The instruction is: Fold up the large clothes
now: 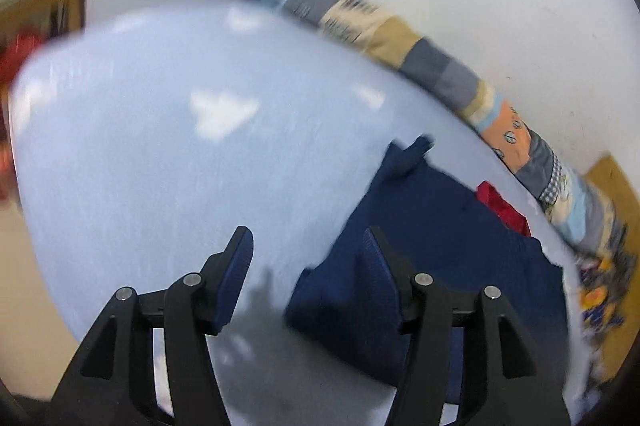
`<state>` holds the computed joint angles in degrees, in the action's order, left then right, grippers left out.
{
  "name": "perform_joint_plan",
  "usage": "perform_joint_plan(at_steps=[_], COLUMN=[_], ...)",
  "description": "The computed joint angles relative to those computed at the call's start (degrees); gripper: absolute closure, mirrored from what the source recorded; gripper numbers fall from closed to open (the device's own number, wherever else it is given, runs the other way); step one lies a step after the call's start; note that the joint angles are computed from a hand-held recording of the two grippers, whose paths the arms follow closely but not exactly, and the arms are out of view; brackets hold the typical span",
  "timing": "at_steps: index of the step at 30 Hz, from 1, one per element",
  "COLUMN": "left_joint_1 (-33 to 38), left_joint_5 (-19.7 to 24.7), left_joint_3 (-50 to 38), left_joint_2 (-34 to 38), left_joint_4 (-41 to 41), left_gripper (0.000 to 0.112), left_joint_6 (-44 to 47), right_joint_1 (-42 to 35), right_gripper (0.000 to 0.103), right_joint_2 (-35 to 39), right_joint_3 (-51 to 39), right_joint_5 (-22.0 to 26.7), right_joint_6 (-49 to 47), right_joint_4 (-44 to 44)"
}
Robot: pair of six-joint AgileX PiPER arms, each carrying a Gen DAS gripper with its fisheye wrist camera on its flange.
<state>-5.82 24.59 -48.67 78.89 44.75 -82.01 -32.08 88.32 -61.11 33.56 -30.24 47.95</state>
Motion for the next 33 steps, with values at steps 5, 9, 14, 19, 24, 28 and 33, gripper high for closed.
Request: perform_joint_plan(at_steps=[5, 9, 14, 19, 24, 28, 33], left_joint_1=[-10.56, -12.43, -8.77, -6.47, -5.80, -4.21, -0.56], left_joint_5=[3.35, 4.94, 9.45, 13.48, 10.17, 11.06, 20.39], left_joint_3=[-10.18, -18.46, -22.86, -22.21, -23.57, -38.09, -54.17], left_joint_2=[8.93, 17.96, 25.58, 25.06, 22.28, 31.84, 45.42], left_joint_4=[3.23, -3.36, -11.14, -10.12, -13.37, -24.78, -33.60], left_gripper=[0.038, 0.038, 0.038, 0.038, 0.038, 0.038, 0.038], left_joint_6=[9.87, 20.68, 24.60, 20.56, 20.25, 36.96, 48.48], right_joint_1=[10.34, 20.99, 30.73, 27.08, 24.09, 25.89, 26.64], right_gripper=[0.046, 0.053, 0.059, 0.070, 0.063, 0.060, 0.059], right_joint_2=[1.96, 9.55, 17.78, 24.05, 21.16, 23.14, 32.69], right_joint_3=[-3.54, -9.78, -15.61, -22.99, -23.23, -29.20, -42.35], right_joint_5=[1.95, 9.91, 9.47, 11.75, 8.20, 7.66, 14.46], right_joint_6=[-9.26, -11.76, -10.38, 8.39, 13.32, 12.74, 19.05], right_joint_4=[2.84, 1.33, -5.47, -17.84, -18.14, -18.45, -23.34])
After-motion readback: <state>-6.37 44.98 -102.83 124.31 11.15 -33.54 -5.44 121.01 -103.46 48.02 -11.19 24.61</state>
